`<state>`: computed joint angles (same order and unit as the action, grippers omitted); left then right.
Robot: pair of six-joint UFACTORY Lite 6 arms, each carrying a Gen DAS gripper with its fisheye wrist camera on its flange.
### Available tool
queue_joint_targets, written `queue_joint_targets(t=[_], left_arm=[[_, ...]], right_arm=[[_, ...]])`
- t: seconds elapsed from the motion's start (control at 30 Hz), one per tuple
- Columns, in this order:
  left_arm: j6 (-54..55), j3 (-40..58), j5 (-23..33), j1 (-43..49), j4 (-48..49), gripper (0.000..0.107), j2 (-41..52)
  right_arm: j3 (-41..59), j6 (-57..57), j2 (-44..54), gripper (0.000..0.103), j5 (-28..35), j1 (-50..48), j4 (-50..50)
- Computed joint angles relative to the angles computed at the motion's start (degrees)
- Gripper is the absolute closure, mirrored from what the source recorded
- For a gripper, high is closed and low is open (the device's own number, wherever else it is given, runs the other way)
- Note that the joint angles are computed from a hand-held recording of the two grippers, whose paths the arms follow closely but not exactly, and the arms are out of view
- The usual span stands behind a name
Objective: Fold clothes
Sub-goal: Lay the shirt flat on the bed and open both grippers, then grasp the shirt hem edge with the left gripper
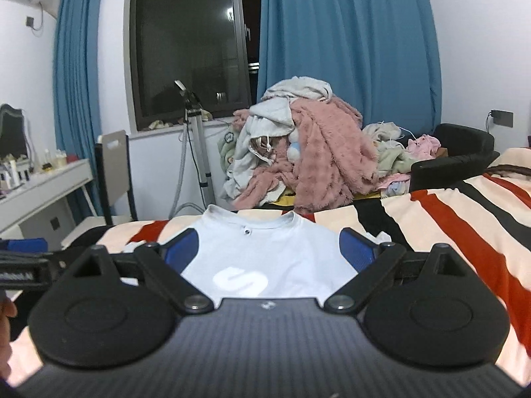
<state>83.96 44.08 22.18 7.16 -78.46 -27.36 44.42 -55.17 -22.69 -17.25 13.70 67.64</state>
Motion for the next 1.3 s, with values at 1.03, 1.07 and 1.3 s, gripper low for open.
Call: queue_joint_targets(t=[1.03, 1.07, 1.3], left_arm=[[8.7, 23.6, 9.7, 14.8, -35.3, 0.018, 52.9], [8.5, 27.1, 9.7, 14.6, -36.2, 0.02, 56.4], [-6.5, 55.5, 17.1, 14.4, -29.8, 0.04, 81.2]], right_arm=[[-19.2, 50.4, 9.2, 0.01, -10.9, -1.8, -35.6], [-18.6, 55.7, 10.8, 0.01, -9.9, -3.6, -40.0], [-15.2, 73.0, 19.7, 0.01, -9.7, -7.3, -54.6]])
